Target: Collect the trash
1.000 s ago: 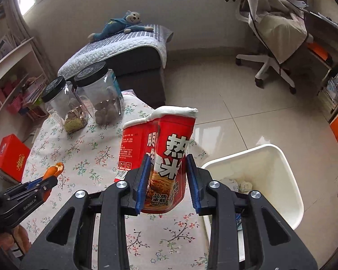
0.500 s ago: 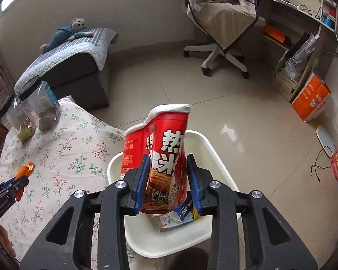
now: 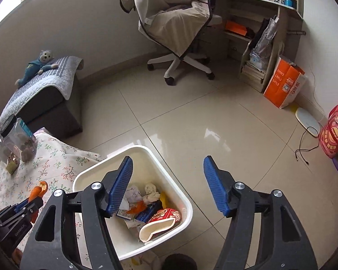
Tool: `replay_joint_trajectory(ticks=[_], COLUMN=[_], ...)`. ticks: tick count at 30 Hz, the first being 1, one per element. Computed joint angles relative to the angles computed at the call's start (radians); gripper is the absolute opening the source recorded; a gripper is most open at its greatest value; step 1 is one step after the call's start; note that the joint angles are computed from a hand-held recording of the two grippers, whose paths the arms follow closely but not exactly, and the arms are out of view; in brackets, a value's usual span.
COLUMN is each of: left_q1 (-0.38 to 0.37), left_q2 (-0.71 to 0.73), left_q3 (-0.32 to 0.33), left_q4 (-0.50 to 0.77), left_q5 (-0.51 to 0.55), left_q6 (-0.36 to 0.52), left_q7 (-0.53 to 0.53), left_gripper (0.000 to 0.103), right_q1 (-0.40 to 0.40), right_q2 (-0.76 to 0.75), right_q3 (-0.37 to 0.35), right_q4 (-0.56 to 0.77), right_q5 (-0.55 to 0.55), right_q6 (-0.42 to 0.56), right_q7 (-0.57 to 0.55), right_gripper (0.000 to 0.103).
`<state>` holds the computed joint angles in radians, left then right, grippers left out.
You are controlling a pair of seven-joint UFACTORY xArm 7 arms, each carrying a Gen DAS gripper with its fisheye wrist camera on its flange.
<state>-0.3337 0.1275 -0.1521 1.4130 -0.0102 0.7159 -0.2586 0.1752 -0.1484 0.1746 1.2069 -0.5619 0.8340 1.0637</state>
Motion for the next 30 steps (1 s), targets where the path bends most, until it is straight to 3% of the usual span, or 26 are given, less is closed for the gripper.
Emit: replay_joint_trajectory(ticks=[5, 7, 8, 9, 11, 14, 16, 22, 30], left_q1=[-0.041, -0.055, -0.062, -0.069, -0.077, -0.077, -0.078, -0.062, 0.064], left_q2=[0.056, 0.073, 0.074, 0.071, 0.064, 0.043, 0.023, -0.081, -0.214], left_q3=[-0.024, -0.029, -0.027, -0.024, -0.021, -0.012, -0.005, 0.023, 0.006], left_q4=[0.061, 0.086, 0.09, 0.088, 0.083, 0.063, 0.039, -0.08, -0.168], left_q5=[0.005, 0.004, 0.012, 0.025, 0.043, 0.066, 0.1, 0.341, 0.659], left_q6=[0.003, 0.014, 0.011, 0.001, -0.017, -0.035, -0.053, -0.155, -0.278], left_q7=[0.001, 0.009, 0.004, -0.004, -0.011, -0.022, -0.046, -0.214, -0.491], left_gripper=[0.022, 0.035, 0.05, 0.058, 0.064, 0.077, 0.079, 0.091, 0.096], right_q1=[-0.028, -0.035, -0.036, -0.037, -0.035, -0.021, -0.008, 0.033, 0.103], right_q2=[-0.035, -0.039, -0.041, -0.043, -0.043, -0.033, -0.023, -0.009, 0.033], right_q3=[0.001, 0.017, 0.025, 0.031, 0.043, 0.055, 0.059, 0.068, 0.108], right_q4=[-0.03, -0.027, -0.025, -0.024, -0.02, -0.006, 0.005, 0.029, 0.115], right_q5=[-0.04, -0.091, -0.116, -0.14, -0.188, -0.238, -0.259, -0.322, -0.483], right_q6=[0.022, 0.052, 0.066, 0.078, 0.1, 0.124, 0.134, 0.087, 0.051], right_q7=[0.042, 0.072, 0.087, 0.103, 0.135, 0.144, 0.144, 0.195, 0.326], right_gripper=[0.071, 0.077, 0.078, 0.084, 0.092, 0.095, 0.096, 0.096, 0.096])
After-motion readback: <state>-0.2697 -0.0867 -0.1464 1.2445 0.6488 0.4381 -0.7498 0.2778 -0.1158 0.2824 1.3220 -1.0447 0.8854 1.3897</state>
